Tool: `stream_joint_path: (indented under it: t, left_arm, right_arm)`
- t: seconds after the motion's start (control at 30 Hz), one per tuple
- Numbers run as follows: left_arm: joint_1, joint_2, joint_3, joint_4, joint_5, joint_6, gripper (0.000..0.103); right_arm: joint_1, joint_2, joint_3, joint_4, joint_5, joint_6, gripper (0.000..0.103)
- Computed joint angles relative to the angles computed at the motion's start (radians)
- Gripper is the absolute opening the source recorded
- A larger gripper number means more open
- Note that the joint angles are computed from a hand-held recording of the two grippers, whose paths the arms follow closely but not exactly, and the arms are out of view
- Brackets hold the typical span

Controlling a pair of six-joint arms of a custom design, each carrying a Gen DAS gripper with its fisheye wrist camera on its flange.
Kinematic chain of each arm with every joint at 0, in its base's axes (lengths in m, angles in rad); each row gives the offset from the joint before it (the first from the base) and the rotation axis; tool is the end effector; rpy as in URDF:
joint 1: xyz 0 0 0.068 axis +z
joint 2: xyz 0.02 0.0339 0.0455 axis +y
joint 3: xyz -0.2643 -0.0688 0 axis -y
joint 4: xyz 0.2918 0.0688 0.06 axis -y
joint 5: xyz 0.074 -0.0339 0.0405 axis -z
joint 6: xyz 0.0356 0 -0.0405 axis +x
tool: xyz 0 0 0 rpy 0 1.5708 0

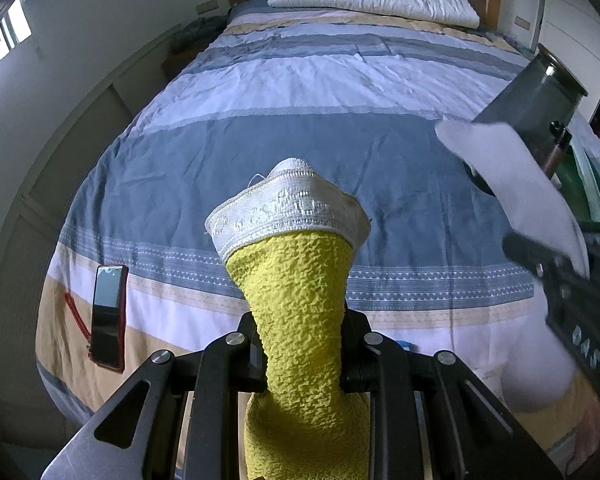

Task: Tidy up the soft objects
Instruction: 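Lift and carry the yellow mitt and grey pouch with both grippers toward the green tray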

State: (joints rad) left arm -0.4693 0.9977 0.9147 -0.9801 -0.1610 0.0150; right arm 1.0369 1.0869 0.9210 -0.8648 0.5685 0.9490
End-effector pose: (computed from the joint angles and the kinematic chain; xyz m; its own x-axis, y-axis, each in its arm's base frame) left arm 0.2037 -0.0969 0.2758 -0.7736 0.4089 -0.4840 0.3886 0.9096 0.1474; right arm 0.1428 0.2039 0.2692 -0.7294 0.1122 -0.6748 0.0143 0.9887 0.1490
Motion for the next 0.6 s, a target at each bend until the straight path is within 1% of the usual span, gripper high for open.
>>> stream_joint_path:
  t: [0.2, 0.37, 0.47, 0.53, 0.6]
  left_arm:
    - [-0.091, 0.011, 0.018, -0.023, -0.037, -0.05, 0.02]
    - [-0.207, 0.031, 0.035, -0.043, -0.066, -0.117, 0.02]
    - [-0.31, 0.06, 0.055, -0.057, -0.087, -0.179, 0.02]
    - [-0.379, 0.086, 0.071, -0.063, -0.101, -0.219, 0.02]
    - [-0.437, 0.113, 0.088, -0.068, -0.108, -0.255, 0.02]
  right_arm:
    - [0.104, -0.109, -0.043, -0.146, 0.03, 0.127, 0.013]
    - [0.195, -0.19, -0.057, -0.306, 0.056, 0.261, 0.013]
    - [0.271, -0.241, -0.068, -0.423, 0.073, 0.384, 0.013]
    - [0.335, -0.273, -0.075, -0.517, 0.08, 0.488, 0.013]
    - [0.421, -0.294, -0.083, -0.614, 0.086, 0.621, 0.013]
